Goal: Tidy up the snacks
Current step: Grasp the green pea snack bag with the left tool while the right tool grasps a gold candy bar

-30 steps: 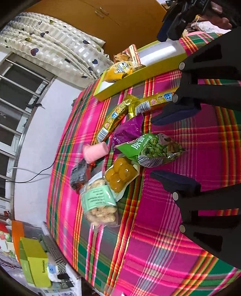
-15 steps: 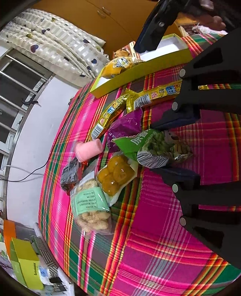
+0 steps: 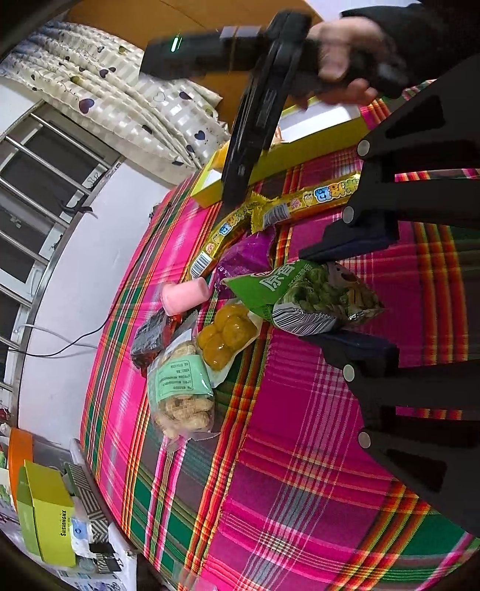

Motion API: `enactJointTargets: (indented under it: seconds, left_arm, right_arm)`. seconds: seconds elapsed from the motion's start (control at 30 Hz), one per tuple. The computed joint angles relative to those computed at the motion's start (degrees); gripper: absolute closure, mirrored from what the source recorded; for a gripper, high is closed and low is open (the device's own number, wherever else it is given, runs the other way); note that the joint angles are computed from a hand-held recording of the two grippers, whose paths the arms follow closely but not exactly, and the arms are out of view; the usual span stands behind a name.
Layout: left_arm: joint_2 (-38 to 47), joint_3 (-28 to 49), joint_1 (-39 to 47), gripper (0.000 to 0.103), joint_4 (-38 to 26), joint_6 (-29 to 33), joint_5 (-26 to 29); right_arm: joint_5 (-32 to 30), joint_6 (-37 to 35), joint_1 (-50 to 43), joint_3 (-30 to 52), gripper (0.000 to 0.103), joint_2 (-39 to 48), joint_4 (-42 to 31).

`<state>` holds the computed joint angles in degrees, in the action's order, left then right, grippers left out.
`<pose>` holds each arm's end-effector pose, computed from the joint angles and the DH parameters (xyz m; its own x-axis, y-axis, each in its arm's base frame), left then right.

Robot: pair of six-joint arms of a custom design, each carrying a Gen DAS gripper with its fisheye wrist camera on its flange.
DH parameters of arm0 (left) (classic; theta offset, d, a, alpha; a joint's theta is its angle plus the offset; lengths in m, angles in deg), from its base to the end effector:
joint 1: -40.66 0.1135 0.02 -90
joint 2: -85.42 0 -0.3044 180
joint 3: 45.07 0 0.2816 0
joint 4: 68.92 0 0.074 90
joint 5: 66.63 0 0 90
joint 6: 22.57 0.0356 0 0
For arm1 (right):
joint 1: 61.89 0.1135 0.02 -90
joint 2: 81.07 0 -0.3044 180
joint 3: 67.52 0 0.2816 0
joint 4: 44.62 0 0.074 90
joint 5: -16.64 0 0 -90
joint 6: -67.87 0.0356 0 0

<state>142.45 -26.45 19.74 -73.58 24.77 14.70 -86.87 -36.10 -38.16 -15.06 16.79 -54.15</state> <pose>0.1465 -0.0503 0.1194 -0.6386 -0.4731 -0.6070 -0.2483 0.8732 -0.4193 0.2912 0.1371 0.1256 -0.6030 -0.5215 -0.6037 -0.6798 0.7319 0.0468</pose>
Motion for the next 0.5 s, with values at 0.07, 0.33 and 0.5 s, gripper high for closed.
enactJointTargets:
  seconds: [0.07,0.33,0.5]
  left_arm:
    - [-0.9,-0.3,0.2,0.067,-0.4,0.1,0.2]
    - [-2.9,-1.1,2.3,0.067,-1.1,1.3,2.6]
    - [-4.1,-1.0,2.4,0.067,-1.9,1.4,2.6]
  right_arm:
    - [1.9,0.4,0.9,3.2,0.059,3.7,-1.0]
    - [4.6,1.3,3.2,8.8,0.083,11.5,-2.2]
    - [1.9,2.1,1.6,6.3,0.084,7.9,-0.1]
